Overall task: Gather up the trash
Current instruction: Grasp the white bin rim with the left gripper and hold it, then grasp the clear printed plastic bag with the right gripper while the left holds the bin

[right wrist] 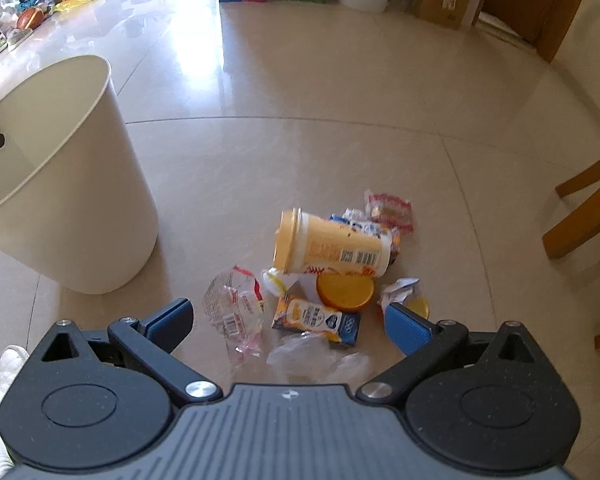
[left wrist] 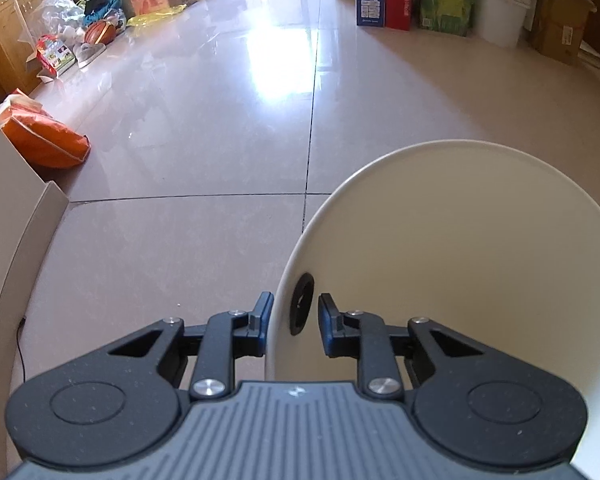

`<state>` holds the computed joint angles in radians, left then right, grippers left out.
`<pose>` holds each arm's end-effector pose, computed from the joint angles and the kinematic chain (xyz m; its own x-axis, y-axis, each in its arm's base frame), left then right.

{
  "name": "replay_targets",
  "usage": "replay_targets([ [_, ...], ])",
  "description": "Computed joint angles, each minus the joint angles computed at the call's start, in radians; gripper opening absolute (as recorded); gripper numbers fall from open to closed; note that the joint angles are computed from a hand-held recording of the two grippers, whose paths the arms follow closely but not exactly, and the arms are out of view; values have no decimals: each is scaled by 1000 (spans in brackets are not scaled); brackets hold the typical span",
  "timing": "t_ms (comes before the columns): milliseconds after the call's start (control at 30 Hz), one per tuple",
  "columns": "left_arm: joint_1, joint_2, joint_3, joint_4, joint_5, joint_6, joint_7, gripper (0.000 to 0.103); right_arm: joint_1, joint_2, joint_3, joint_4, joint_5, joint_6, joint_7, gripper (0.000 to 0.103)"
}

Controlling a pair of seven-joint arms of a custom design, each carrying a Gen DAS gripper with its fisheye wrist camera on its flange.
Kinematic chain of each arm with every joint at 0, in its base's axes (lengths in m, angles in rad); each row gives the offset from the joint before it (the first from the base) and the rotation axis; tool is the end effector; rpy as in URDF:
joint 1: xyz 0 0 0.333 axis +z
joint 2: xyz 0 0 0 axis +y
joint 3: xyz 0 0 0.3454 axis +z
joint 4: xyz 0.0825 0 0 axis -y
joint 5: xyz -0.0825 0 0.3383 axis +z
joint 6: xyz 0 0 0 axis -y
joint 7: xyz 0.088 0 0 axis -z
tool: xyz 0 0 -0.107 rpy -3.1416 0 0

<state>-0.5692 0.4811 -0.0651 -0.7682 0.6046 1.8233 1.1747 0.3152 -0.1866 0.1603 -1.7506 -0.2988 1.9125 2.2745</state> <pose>0.5651 -0.3363 0.7568 -0.0814 -0.9568 -0.2792 -0.7024 0.2538 -0.6650 0.4273 0.2073 0.7045 -0.1823 -0.9825 0.0380 -0.8792 0.1456 -0.4537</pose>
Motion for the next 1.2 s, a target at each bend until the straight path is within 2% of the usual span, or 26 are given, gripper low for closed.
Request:
replay_targets([
  [167, 34, -46, -12, -104, 4, 76, -3, 20, 2, -5, -14, -48, 55, 28, -17, 103],
  [367, 71, -40, -35, -62, -88, 54, -27, 20, 5, 1, -8, -68, 71, -22, -18, 103],
  [500, 76, -69, -34, -122, -79, 92, -37, 18, 8, 3, -5, -74, 61, -14, -7, 103],
  [700, 72, -100, -57, -153, -101, 71, -82, 18, 10, 4, -3, -61, 34, -8, 10, 103],
  [800, 49, -101, -54, -161, -49, 40, -61, 18, 6, -2, -3, -64, 27, -1, 28, 103],
  [900, 45, -100, -46, -168, -22, 31, -97, 15, 6, -8, -2, -67, 25, 3, 32, 103],
  [1000, 71, -128, -57, -226, -27, 80, -86, 12, 9, -23, -1, -86, 28, 29, 23, 103],
  [1200, 88, -136, -70, -246, -32, 127, -68, 11, 7, -29, -7, -111, 63, 58, -5, 103],
])
